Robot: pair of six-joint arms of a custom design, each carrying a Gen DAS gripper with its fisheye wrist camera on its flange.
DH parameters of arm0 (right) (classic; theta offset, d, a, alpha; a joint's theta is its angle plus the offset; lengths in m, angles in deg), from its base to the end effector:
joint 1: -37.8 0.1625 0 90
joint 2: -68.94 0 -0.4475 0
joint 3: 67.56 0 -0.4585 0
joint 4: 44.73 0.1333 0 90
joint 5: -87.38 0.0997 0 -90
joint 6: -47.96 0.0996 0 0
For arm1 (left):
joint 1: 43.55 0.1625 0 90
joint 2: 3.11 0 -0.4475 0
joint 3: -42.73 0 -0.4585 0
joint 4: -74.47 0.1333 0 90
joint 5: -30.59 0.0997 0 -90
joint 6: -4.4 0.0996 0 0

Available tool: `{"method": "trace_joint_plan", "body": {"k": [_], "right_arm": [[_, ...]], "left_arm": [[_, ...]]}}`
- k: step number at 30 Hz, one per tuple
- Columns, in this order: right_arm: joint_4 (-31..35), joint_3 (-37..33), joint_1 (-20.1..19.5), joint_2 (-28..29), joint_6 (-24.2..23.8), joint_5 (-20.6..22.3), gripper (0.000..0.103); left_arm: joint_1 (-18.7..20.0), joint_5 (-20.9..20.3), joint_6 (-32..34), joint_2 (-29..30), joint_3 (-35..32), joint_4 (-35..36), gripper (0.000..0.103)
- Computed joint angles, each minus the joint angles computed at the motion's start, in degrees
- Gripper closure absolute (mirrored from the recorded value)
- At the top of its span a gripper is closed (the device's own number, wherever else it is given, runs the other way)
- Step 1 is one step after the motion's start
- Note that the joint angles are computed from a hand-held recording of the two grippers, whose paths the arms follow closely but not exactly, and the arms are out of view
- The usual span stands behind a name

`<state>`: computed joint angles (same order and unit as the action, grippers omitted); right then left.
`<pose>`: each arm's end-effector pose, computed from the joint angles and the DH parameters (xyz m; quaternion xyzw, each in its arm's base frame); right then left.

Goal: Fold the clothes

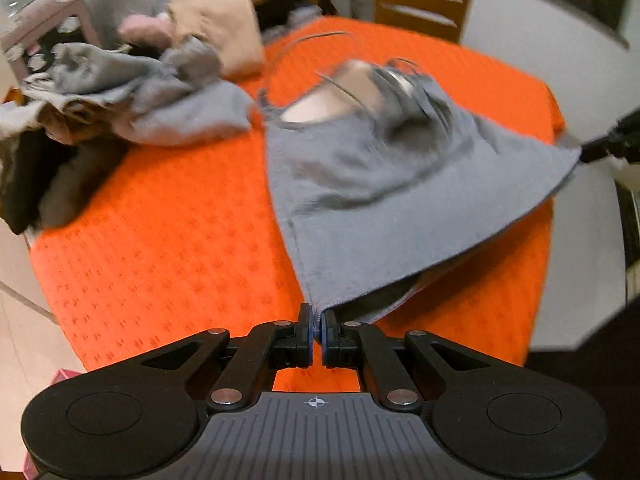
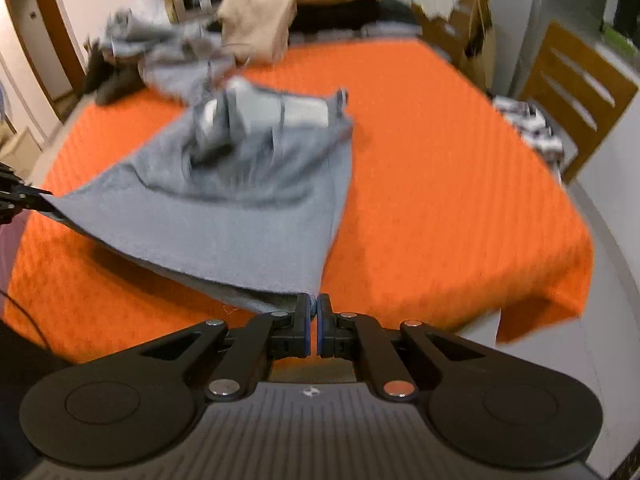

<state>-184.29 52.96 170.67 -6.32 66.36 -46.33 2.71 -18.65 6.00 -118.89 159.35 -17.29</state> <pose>0.4156 -0.3529 0.2053 0.1829 -0.9094 0.2195 0.3023 -0.1089 -0.4006 0.4849 0.3587 0.8660 -0.1322 0.3222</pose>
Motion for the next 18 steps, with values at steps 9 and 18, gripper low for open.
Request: {"method": "trace_joint_plan", "body": {"k": [9, 18], "right_arm": [[-2.19, 4.63, 0.81, 0.96, 4.12, -1.58, 0.099], [-4.86, 1.95, -1.55, 3.66, 0.92, -3.32, 0.098]], "left_arm": [[1.33, -0.08, 1.61, -1.54, 2.71, -2.11, 0.097], [6.96, -1.09, -1.04, 5.39, 0.11, -8.20, 0.096]]}}
